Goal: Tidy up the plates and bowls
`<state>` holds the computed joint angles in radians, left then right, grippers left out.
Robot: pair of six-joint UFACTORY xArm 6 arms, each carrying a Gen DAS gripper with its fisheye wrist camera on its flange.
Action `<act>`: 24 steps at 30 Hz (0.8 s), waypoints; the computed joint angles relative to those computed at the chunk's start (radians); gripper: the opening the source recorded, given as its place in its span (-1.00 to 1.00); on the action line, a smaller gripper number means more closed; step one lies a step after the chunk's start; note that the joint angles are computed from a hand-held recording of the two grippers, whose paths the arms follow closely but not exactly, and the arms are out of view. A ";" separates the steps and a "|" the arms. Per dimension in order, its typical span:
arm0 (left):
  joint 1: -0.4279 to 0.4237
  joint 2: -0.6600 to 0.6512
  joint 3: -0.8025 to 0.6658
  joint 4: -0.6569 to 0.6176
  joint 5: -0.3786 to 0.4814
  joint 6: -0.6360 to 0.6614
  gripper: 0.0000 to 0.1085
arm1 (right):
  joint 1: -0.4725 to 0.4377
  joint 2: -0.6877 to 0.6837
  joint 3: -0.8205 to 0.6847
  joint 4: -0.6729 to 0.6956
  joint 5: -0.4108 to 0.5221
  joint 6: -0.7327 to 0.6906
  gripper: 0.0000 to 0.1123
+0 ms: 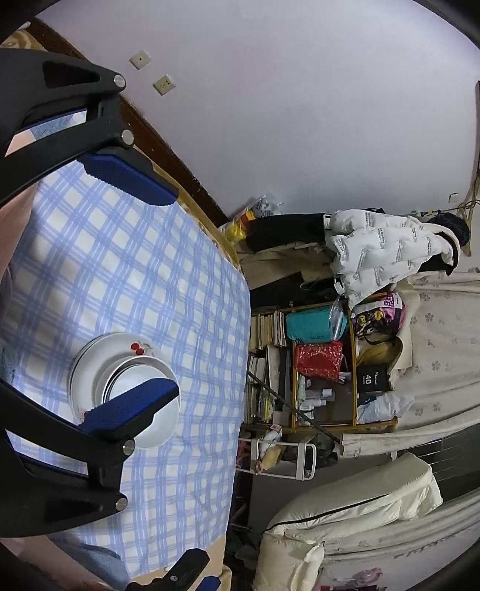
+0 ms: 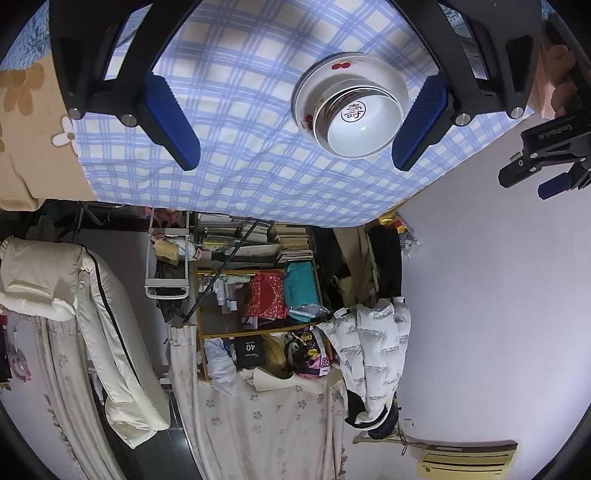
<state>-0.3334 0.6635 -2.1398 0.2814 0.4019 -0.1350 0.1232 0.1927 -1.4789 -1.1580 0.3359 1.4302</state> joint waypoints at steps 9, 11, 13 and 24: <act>-0.002 0.013 -0.018 -0.006 0.013 0.002 0.72 | -0.004 -0.008 0.016 0.026 0.009 -0.023 0.83; -0.002 0.018 -0.026 0.006 0.018 -0.006 0.72 | -0.008 -0.006 0.015 0.040 0.007 -0.038 0.83; -0.001 0.025 -0.035 -0.001 0.020 0.002 0.72 | -0.010 -0.009 0.018 0.034 0.005 -0.033 0.83; -0.004 0.014 -0.015 -0.009 0.007 0.018 0.72 | -0.020 -0.025 0.038 0.038 0.004 -0.030 0.83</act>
<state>-0.3378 0.6779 -2.1545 0.2727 0.4091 -0.1172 0.1036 0.1674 -1.4409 -1.1201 0.3402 1.4000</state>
